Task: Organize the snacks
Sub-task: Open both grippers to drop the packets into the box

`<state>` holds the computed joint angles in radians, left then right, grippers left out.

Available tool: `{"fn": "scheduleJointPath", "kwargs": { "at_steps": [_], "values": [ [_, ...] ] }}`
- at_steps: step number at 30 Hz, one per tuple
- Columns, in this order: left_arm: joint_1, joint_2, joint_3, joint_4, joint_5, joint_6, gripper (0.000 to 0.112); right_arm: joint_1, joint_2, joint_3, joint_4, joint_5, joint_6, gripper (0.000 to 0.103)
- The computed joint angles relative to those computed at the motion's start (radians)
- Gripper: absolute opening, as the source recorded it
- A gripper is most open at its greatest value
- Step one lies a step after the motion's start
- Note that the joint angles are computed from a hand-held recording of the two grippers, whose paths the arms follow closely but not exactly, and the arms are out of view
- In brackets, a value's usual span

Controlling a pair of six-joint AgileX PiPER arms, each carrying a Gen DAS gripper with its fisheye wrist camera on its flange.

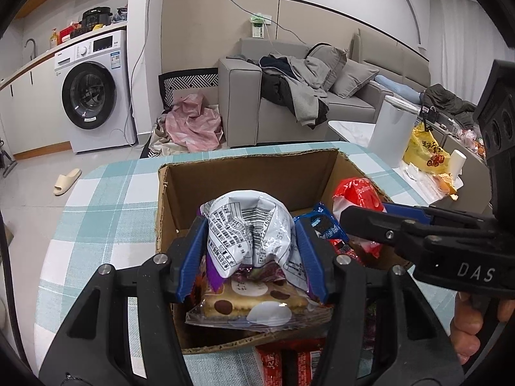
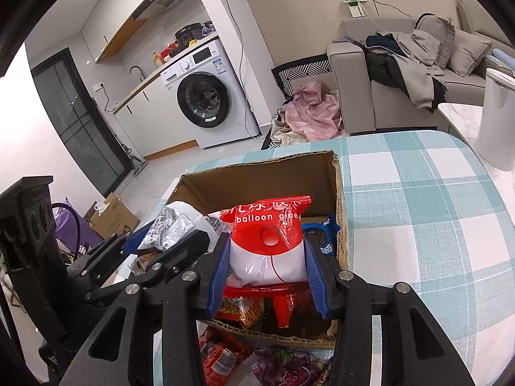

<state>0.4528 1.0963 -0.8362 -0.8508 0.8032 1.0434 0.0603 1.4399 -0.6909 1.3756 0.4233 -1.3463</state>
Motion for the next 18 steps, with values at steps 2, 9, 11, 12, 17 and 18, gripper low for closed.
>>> {"fn": "scheduleJointPath", "kwargs": {
  "at_steps": [2,9,11,12,17,18],
  "values": [
    [-0.028,0.020,0.000,0.007,-0.024,-0.018,0.053,0.009,0.000,-0.001,0.002,-0.012,0.002,0.045],
    [-0.049,0.039,0.008,0.008,-0.040,-0.029,0.054,0.022,-0.005,0.006,0.004,-0.032,-0.017,0.045],
    [-0.051,0.038,0.006,0.013,-0.042,-0.031,0.054,0.019,-0.018,0.021,0.030,-0.033,-0.058,0.048],
    [-0.050,0.035,0.006,0.013,-0.039,-0.029,0.055,0.017,-0.026,0.028,0.040,-0.035,-0.075,0.049],
    [-0.019,0.004,0.020,-0.003,-0.026,-0.001,0.081,0.011,-0.085,0.064,0.032,-0.042,-0.094,0.057],
    [-0.001,-0.010,0.026,-0.011,-0.009,0.011,0.083,0.004,-0.098,0.073,0.039,-0.037,-0.108,0.063]
  ]
}}
